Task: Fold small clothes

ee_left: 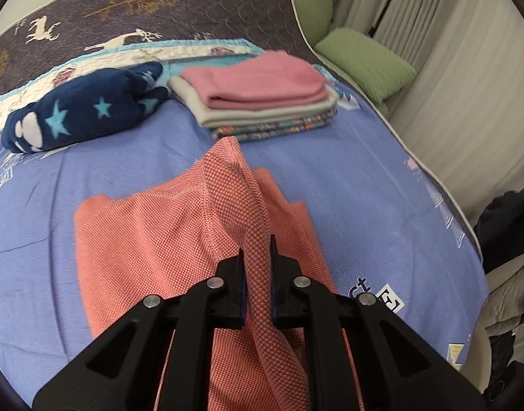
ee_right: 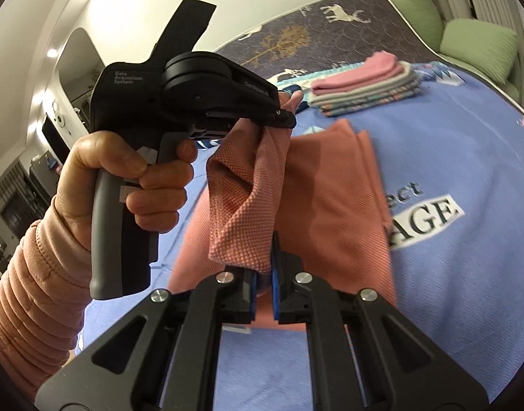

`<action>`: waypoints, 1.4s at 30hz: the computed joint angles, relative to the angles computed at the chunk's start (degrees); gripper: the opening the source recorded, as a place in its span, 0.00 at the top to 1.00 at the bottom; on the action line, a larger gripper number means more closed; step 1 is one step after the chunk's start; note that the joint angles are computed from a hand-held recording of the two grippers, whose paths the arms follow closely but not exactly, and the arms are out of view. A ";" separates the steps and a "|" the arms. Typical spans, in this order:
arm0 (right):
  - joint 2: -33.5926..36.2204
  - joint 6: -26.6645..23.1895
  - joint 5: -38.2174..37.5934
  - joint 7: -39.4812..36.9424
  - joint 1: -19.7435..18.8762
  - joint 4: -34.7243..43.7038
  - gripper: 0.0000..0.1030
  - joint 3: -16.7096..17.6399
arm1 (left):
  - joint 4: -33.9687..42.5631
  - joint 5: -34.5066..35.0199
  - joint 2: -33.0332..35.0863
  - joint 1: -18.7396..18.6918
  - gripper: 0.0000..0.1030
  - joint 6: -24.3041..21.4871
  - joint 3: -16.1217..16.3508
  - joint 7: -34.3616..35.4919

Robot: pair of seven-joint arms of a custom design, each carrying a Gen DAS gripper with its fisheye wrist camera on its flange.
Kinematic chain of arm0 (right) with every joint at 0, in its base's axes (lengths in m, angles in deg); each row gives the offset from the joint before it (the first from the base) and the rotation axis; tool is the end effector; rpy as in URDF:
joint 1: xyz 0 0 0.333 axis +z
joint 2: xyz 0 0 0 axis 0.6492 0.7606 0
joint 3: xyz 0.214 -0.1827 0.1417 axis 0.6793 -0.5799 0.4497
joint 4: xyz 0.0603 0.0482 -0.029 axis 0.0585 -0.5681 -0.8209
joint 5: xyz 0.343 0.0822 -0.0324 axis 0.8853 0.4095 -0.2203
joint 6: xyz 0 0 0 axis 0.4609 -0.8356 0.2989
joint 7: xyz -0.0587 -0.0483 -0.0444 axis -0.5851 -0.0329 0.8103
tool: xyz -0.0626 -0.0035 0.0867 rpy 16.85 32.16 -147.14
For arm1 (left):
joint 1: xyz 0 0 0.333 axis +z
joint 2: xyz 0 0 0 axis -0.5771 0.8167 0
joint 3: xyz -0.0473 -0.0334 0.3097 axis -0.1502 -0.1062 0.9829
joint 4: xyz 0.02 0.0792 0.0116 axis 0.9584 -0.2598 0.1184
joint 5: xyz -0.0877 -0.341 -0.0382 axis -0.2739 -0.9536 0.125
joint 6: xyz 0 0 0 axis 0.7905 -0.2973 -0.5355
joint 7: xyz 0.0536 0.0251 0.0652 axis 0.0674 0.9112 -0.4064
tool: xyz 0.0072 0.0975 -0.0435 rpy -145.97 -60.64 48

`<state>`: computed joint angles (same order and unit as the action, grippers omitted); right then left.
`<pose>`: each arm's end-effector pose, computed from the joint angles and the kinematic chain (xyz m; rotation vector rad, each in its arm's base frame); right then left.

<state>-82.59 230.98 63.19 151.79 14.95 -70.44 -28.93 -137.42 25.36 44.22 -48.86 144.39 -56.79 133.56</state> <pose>0.4313 0.1399 0.5075 -1.1611 1.8681 -0.5474 0.6483 -0.3105 0.5534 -1.1120 2.7138 -0.9521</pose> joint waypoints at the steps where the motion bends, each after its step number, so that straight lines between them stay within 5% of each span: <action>1: 0.21 0.22 0.22 -0.10 0.71 -0.41 0.94 -0.97 | -0.41 0.31 -0.11 -0.31 0.91 0.14 0.04 -0.01; 4: 0.08 0.94 1.65 -0.39 3.21 -1.93 0.94 -3.41 | -1.72 0.99 -0.62 -0.93 0.91 0.94 0.03 0.35; 16: -3.84 0.13 5.63 -0.07 5.35 -5.53 0.94 -4.47 | -4.46 4.25 -1.02 -3.64 0.91 3.01 0.25 0.26; 19: -3.84 -0.24 5.61 0.15 6.39 -6.09 0.94 -5.55 | -5.26 3.92 -1.11 -3.37 0.82 2.96 -0.29 1.29; 21: -3.11 -0.70 5.73 -0.15 8.63 -6.29 0.94 -7.84 | -6.71 2.07 -2.21 -2.22 0.65 3.30 -1.19 2.83; 30: -3.95 -0.65 9.23 -0.71 20.04 -10.33 0.80 -19.69 | -31.06 -8.88 -19.05 4.94 0.46 23.98 -2.63 20.49; 37: -9.75 -4.47 7.99 2.46 12.23 -11.50 0.70 -12.78 | -48.63 -16.36 -29.08 6.99 0.42 34.54 1.63 31.38; 42: -9.27 -1.03 1.31 0.11 7.78 -7.93 0.84 -8.55 | -51.52 -19.65 -30.84 7.67 0.42 30.11 4.75 32.00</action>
<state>-91.86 229.96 64.50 151.90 22.73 -78.37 -37.48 -188.94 5.71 13.38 -41.19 174.50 -52.04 165.56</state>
